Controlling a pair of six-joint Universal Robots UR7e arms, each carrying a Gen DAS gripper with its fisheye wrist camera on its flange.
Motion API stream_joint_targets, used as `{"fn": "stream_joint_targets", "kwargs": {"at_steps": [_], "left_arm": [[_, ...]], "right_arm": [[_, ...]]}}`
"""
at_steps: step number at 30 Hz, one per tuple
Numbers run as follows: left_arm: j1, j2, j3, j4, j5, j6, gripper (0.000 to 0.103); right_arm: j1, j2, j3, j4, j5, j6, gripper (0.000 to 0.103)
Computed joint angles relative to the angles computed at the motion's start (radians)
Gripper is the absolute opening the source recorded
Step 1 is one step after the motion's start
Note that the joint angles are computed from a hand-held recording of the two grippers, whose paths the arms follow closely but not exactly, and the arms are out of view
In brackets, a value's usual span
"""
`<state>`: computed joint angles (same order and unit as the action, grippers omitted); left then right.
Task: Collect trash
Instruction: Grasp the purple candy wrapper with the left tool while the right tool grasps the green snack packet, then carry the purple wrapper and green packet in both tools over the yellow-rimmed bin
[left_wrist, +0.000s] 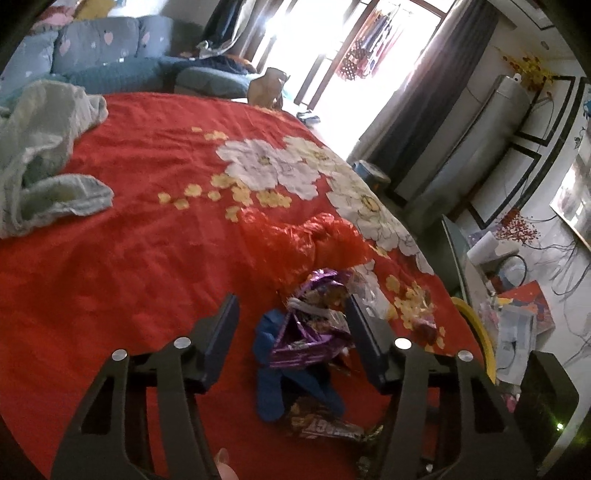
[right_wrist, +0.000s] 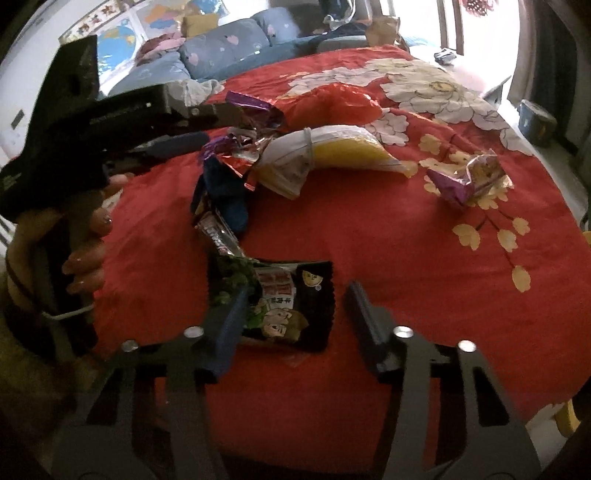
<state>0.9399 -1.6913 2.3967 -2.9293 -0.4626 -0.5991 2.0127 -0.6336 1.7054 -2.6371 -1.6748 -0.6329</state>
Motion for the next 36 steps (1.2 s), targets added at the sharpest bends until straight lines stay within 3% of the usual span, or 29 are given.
{"fn": "stream_joint_targets", "kwargs": {"at_steps": [1,5,9,15,19,24,25,36], "left_arm": [[0.004,0.005,-0.001,-0.006,-0.011,0.002,0.055],[0.022,0.023,-0.007,-0.030,-0.048,0.018,0.050],[0.025,0.039,-0.016,-0.039,-0.036,0.018,0.050],[0.014,0.075,-0.048,-0.061,0.006,0.062,0.050],[0.035,0.074,-0.069,-0.009,-0.013,0.040,0.032],[0.015,0.076,-0.061,-0.043,0.012,0.075,0.027],[0.008,0.076,-0.058,-0.065,0.017,0.091,0.014],[-0.081,0.065,-0.051,-0.184,0.058,0.196,0.015]], "right_arm": [[-0.003,-0.001,0.000,0.006,0.007,0.002,0.032],[-0.009,-0.006,-0.003,0.013,0.015,0.012,0.014],[-0.013,-0.009,-0.012,0.031,0.023,0.019,0.005],[-0.013,-0.013,-0.017,0.032,0.024,0.005,0.004],[-0.015,-0.023,-0.012,0.031,0.024,0.003,0.004],[-0.019,-0.037,-0.018,0.032,0.031,0.011,0.003],[-0.019,-0.037,-0.021,0.030,0.033,0.012,0.003],[-0.019,-0.065,-0.025,-0.024,0.056,0.005,0.003]]}}
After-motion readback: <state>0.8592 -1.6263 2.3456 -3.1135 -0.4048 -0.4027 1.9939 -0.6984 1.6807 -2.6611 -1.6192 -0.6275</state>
